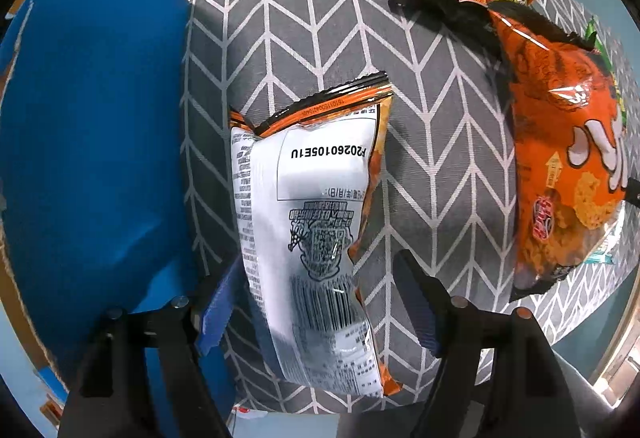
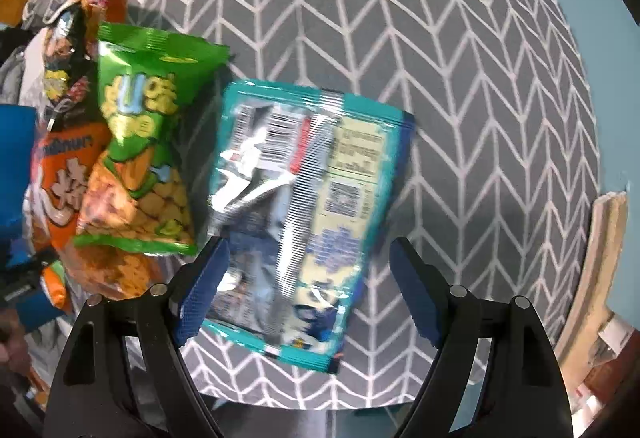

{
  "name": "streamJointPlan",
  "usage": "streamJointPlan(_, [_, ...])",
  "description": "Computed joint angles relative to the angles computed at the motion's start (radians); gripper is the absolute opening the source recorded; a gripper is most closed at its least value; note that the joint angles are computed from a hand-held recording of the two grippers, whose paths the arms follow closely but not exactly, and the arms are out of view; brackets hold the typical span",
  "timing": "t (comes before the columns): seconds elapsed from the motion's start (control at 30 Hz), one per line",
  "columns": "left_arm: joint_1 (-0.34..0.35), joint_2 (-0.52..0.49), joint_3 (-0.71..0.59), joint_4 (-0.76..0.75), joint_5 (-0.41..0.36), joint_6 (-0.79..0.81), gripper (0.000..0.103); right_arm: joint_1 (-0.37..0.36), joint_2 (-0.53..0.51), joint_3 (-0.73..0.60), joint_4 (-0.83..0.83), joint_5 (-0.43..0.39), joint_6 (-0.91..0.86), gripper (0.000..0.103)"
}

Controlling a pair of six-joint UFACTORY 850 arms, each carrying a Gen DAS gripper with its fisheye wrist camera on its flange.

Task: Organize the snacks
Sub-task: 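Grasp the white bag with left tool while right tool grasps the teal bag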

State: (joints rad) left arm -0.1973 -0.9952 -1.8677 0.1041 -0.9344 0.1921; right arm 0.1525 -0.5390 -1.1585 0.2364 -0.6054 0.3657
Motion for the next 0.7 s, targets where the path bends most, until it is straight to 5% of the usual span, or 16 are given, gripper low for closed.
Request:
streamJointPlan(0.47, [-0.002, -0.043, 0.0, -0.038, 0.027, -0.034, 0.076, 0.057, -0.144, -0.166, -0.197, -0.088, 0.267, 0.09])
streamJointPlan(0.7, [-0.01, -0.021, 0.042, -0.054, 0.075, 0.027, 0.046, 0.06, -0.134, -0.147, -0.234, -0.048, 0.259, 0.089])
